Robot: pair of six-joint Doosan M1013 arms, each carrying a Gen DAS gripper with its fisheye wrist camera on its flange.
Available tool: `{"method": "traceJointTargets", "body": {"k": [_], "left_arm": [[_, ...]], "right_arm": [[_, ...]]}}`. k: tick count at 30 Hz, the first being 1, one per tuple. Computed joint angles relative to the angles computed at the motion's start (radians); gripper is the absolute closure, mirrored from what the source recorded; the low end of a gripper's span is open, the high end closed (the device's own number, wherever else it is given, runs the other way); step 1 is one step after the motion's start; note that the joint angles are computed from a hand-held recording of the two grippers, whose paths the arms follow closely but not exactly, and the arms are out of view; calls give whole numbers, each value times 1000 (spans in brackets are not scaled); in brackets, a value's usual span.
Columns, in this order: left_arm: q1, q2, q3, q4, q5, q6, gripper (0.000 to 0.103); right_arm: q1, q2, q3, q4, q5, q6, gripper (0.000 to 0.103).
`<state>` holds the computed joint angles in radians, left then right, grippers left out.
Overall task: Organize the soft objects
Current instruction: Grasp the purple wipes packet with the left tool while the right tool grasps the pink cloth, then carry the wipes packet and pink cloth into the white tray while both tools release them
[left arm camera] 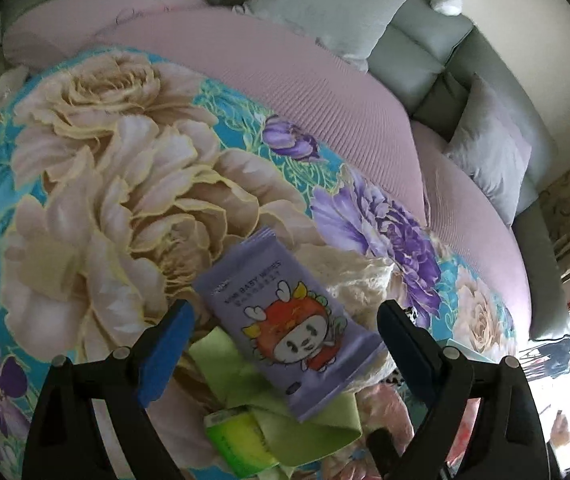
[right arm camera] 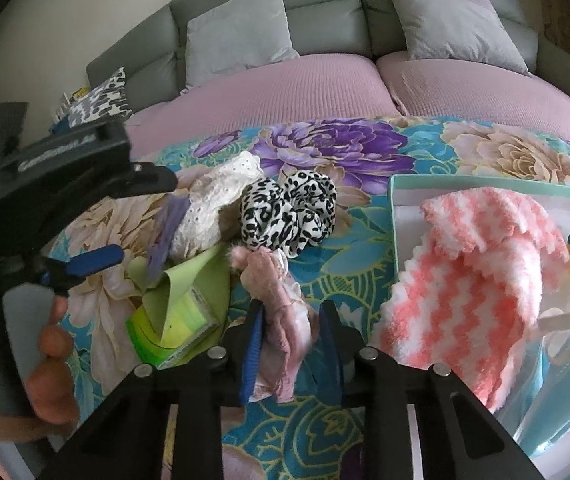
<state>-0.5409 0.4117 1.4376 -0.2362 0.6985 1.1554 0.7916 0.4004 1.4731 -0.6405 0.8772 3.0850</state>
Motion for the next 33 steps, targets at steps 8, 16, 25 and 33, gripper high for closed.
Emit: {"method": "traceJointTargets", "body": {"k": [8, 16, 25, 33], "left_arm": [[14, 51, -52, -56, 115, -37, 27], [30, 26, -13, -93, 57, -36, 55], [39, -15, 44, -149, -26, 37, 92], [26, -92, 131, -198, -137, 106, 92]], "right_arm": [[-1, -5, 4, 1, -9, -2, 73], [-3, -10, 11, 9, -7, 6, 73], [-8, -13, 18, 22, -21, 9, 73], [-2, -26, 32, -19, -40, 43, 87]]}}
